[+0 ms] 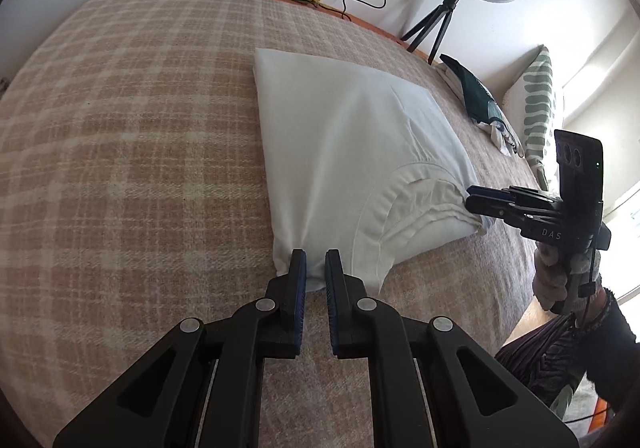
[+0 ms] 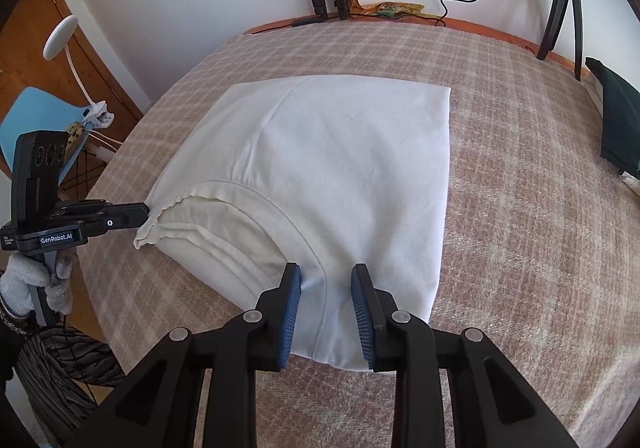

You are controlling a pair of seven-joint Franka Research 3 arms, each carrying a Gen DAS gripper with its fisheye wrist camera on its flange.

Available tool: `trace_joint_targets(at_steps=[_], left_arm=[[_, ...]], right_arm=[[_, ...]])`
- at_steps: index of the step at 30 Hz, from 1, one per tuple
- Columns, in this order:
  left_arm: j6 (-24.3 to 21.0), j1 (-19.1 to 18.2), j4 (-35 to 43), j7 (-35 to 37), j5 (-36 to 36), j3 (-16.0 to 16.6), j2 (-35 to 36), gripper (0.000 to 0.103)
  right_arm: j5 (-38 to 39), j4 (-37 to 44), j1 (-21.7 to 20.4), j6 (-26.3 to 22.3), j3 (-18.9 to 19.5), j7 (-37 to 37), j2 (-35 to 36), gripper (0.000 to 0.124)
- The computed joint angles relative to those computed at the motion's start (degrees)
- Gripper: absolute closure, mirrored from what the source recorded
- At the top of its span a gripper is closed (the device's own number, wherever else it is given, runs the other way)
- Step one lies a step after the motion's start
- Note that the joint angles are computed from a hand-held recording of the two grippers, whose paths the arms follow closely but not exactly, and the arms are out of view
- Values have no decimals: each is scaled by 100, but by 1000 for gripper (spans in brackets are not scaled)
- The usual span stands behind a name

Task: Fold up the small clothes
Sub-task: 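Open both tools and smooth the folded shirt bundle flat, then slide both tools under the folded shirt edges and grip it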

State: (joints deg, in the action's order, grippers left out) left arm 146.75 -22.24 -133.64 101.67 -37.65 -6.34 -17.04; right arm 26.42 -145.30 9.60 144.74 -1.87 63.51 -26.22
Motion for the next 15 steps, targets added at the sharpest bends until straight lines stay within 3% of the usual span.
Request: trace_joint_targets(at_steps=[2, 6, 10, 15], left_arm=[[26, 103, -186, -238, 303, -87, -205, 95], [353, -56, -370, -302, 32, 66, -386, 93], [846, -247, -321, -327, -498, 215, -332, 65], [1047, -156, -2, -618, -73, 75, -45, 65]], right_arm=[[98, 48, 9, -227, -122, -62, -55, 97], [534, 76, 38, -364, -369, -375, -189, 89], [1090, 185, -28, -243, -555, -497, -116, 75], [1274, 372, -171, -210, -485, -493, 92, 76]])
